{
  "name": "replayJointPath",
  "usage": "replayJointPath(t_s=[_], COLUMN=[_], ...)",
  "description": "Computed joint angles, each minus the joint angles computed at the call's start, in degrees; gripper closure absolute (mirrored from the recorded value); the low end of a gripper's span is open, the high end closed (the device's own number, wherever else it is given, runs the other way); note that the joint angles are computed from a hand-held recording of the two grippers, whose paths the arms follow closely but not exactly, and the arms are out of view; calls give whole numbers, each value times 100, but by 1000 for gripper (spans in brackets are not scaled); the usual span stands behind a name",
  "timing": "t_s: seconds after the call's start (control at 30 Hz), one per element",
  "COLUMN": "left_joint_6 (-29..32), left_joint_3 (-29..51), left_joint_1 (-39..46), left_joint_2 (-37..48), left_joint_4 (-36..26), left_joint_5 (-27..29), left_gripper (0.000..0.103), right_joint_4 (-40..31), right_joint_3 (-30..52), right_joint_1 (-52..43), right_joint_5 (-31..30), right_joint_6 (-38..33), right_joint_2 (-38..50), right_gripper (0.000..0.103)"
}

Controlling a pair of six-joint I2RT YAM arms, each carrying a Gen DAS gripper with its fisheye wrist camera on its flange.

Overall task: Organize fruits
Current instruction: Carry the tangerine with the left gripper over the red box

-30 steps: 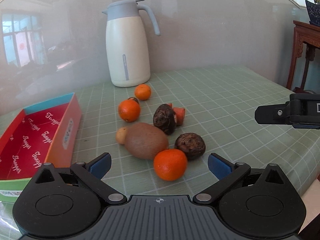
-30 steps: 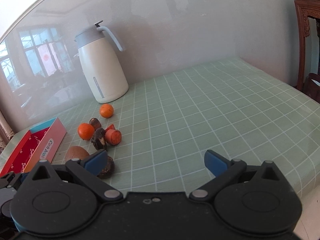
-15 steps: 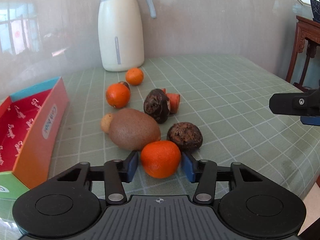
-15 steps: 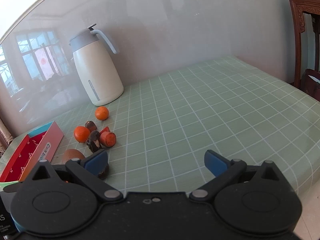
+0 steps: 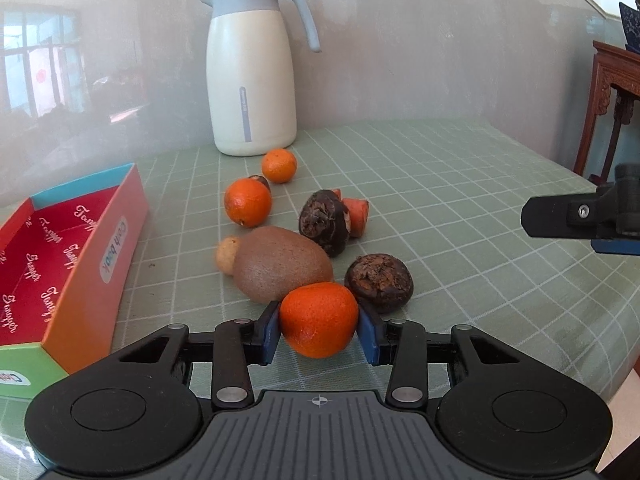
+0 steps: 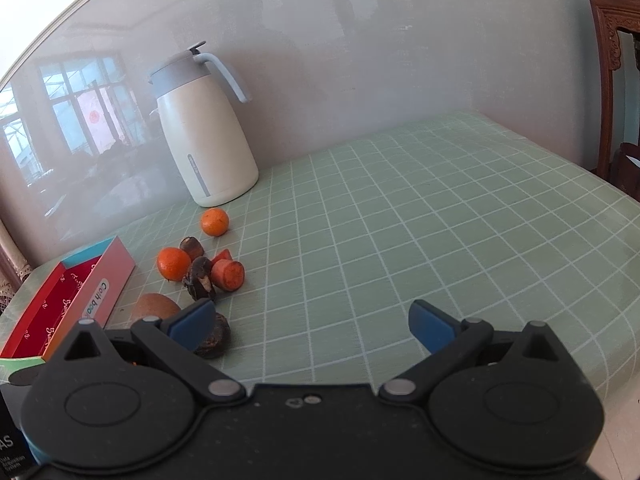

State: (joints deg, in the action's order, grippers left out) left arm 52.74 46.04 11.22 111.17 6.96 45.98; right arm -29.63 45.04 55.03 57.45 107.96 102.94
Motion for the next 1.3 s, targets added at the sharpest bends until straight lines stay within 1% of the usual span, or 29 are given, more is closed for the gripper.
replayJointPath(t_s=[0.23,0.37,0.5,0.67,0.83,1.0,1.1,1.3], left_joint_6=[-154,-476,-857,-1450,-1934,-2122,-2188,-2181], left_joint_3=[322,637,1124,1939,2949,3771,4101,4115], left_joint_1=[319,525,759,938,979,954,930,881], left_joint_2=[-39,49,287,781,1446,2003,2190,2214], left_joint_4=[-152,-63,27,166,32,-426,-765,-735], left_joint_5=[205,253,205,-139,-594,-1049,-1213,-1442], left_gripper=[62,62,62,62,62,62,62,62], right_joint_4=[153,407,744,1130,1345,1508,1592,1657], right_joint_3=[165,340,538,812,1024,1148,1218,1330], right_joint_1=[-64,-167,-288,-426,-512,-597,-626,-646], right_joint_5=[-6,-37,-113,-241,-344,-435,-480,-510], right_joint_6=[-293,-735,-1235,-1835,-2203,-2413,-2533,-2691], right_joint_2=[101,219,390,630,812,936,1004,1099], right_gripper=[0,0,0,0,0,0,0,0])
